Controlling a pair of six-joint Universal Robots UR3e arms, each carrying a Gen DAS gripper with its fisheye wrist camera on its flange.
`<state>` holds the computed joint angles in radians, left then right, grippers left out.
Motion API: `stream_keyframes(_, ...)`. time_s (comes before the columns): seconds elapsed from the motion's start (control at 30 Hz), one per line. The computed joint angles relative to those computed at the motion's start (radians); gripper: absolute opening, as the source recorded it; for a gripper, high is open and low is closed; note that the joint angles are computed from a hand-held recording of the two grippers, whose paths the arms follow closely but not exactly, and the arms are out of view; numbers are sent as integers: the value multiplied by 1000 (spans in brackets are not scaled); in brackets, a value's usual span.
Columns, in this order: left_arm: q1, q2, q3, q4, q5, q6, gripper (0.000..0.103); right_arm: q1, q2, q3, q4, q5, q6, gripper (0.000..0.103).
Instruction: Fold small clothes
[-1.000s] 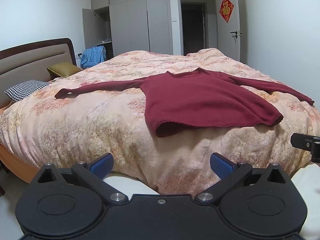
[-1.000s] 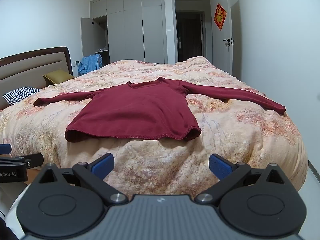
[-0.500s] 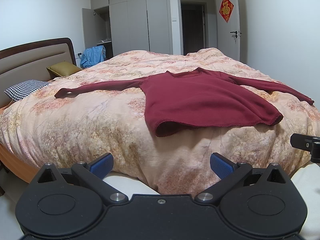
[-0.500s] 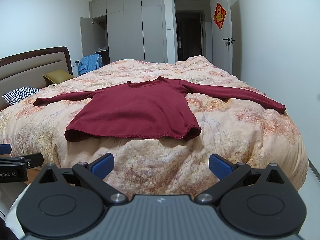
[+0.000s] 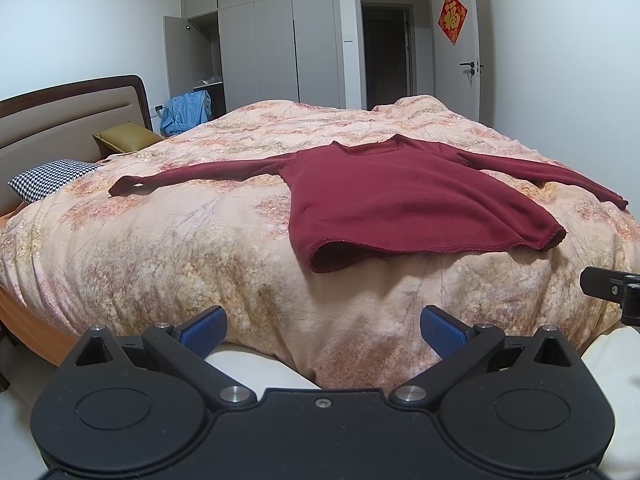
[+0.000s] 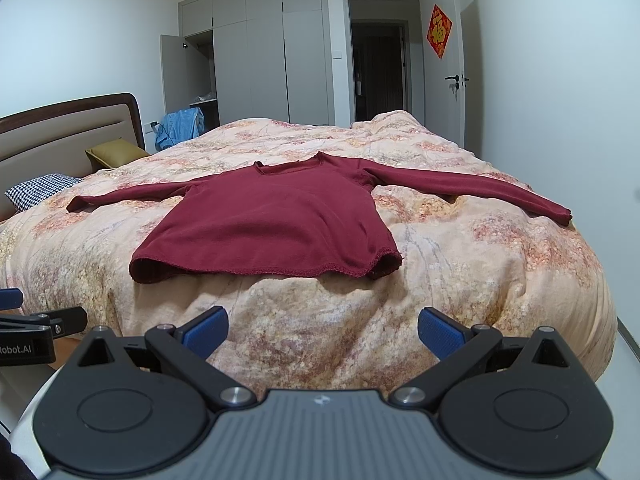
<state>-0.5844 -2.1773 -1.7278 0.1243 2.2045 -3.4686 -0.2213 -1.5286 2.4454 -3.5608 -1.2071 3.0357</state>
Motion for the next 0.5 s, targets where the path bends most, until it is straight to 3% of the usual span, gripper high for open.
stream_keyframes(0.5, 0, 0, 0, -1, 0, 0, 103, 0, 1, 5, -5, 1, 1, 103)
